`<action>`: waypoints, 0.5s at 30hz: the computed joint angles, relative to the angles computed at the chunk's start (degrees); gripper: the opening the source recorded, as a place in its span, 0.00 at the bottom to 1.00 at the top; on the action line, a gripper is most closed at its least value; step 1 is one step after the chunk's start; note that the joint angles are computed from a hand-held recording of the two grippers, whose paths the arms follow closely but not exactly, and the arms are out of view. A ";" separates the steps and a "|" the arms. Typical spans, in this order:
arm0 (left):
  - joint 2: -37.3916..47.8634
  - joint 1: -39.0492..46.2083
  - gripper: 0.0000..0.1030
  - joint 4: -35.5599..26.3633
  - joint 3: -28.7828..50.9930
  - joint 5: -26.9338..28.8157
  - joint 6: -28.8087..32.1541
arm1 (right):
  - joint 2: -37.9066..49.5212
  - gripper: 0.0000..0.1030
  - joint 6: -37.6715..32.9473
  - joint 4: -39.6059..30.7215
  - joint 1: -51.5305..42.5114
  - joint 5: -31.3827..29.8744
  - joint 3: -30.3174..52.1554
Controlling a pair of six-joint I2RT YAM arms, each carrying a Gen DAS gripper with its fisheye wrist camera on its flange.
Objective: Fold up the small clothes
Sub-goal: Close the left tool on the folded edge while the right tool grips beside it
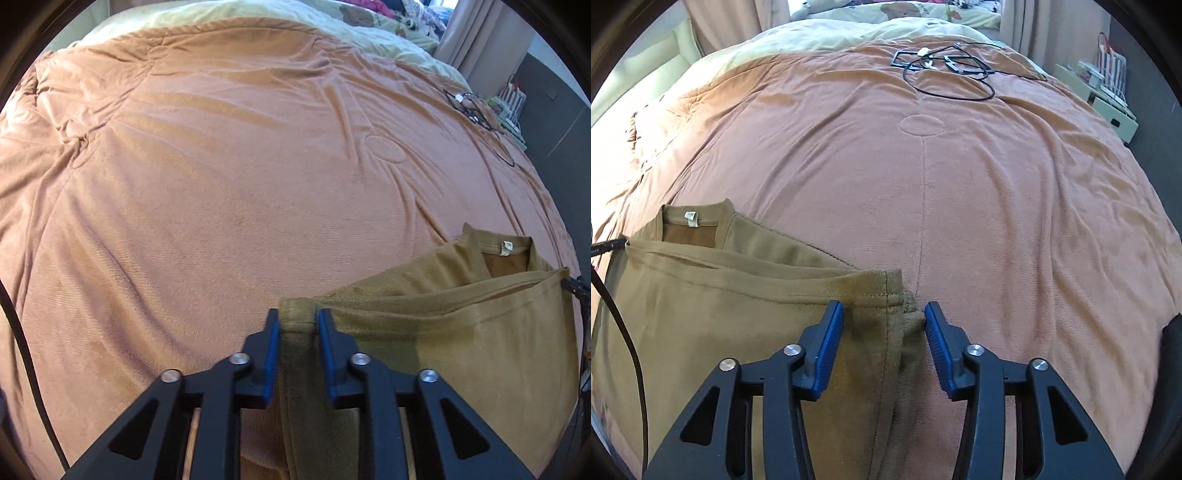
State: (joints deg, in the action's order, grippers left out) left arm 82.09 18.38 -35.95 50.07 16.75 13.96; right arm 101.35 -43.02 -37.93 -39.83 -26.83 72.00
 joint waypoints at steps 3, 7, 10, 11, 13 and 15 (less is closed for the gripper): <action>-3.05 -0.22 0.11 -1.08 -0.66 -1.10 -0.02 | 0.83 0.18 -1.07 -1.33 -1.01 -0.72 1.14; -6.99 -0.66 0.08 -2.87 -0.70 -2.63 -0.06 | -2.28 0.14 -2.00 -1.19 -1.77 -1.91 -0.57; -9.90 -1.28 0.08 -4.23 -0.37 -4.01 -0.13 | -5.67 0.13 -2.18 -0.32 -2.07 -1.74 -3.02; -10.99 -1.25 0.07 -4.89 -0.38 -4.14 -0.04 | -6.49 0.13 -2.23 -0.44 -2.49 -2.07 -3.34; -13.10 -1.30 0.07 -6.61 0.38 -4.36 0.35 | -7.85 0.12 -2.12 -0.70 -3.09 -2.49 -3.70; -15.06 -1.54 0.07 -8.59 1.50 -4.54 0.81 | -9.71 0.12 -2.68 -1.89 -3.95 -3.22 -4.11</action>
State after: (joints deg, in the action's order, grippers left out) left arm 67.02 16.85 -44.54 51.57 12.22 14.77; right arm 91.64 -45.70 -39.82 -43.78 -30.05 67.89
